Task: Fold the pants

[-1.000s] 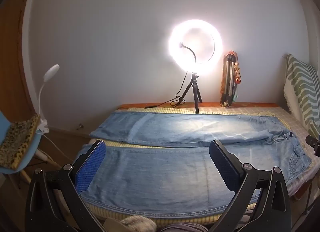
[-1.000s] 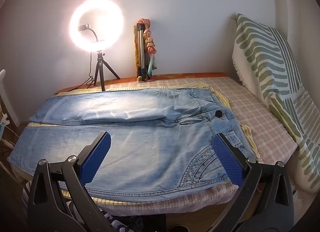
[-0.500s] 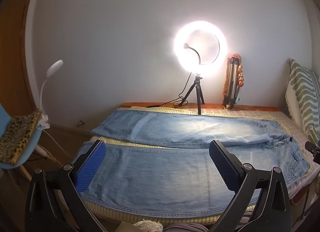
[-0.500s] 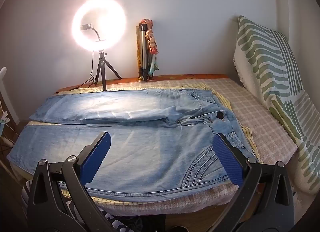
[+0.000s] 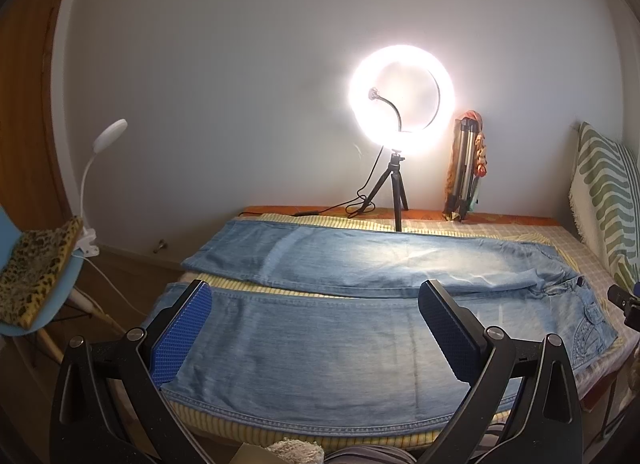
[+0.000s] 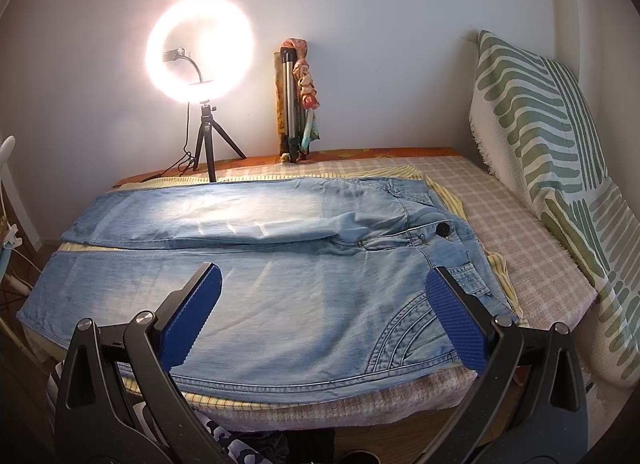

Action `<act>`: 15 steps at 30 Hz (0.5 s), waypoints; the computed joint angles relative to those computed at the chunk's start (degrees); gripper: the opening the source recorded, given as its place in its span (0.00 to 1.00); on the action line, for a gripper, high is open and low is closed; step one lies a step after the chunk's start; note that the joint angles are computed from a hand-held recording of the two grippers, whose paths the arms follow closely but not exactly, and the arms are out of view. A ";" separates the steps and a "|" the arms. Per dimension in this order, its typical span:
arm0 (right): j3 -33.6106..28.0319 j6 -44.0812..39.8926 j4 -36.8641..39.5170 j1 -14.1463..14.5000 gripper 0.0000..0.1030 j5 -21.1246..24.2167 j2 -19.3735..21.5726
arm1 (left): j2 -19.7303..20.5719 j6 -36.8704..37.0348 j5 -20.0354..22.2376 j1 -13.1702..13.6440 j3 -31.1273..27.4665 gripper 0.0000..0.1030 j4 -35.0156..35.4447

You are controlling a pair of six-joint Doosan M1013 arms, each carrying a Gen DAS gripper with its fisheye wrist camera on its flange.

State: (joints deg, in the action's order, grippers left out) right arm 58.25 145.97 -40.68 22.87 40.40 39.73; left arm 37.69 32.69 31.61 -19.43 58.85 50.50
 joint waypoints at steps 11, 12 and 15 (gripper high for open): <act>-0.09 -0.10 0.29 0.05 1.00 -0.22 0.06 | -0.04 -0.41 0.00 -0.01 0.05 1.00 0.28; -0.11 -0.31 0.58 0.02 1.00 -0.32 0.08 | -0.03 -0.50 0.07 0.00 0.03 1.00 0.30; -0.21 -0.52 0.78 0.06 1.00 -0.37 0.12 | -0.02 -0.33 -0.01 0.10 0.01 1.00 0.06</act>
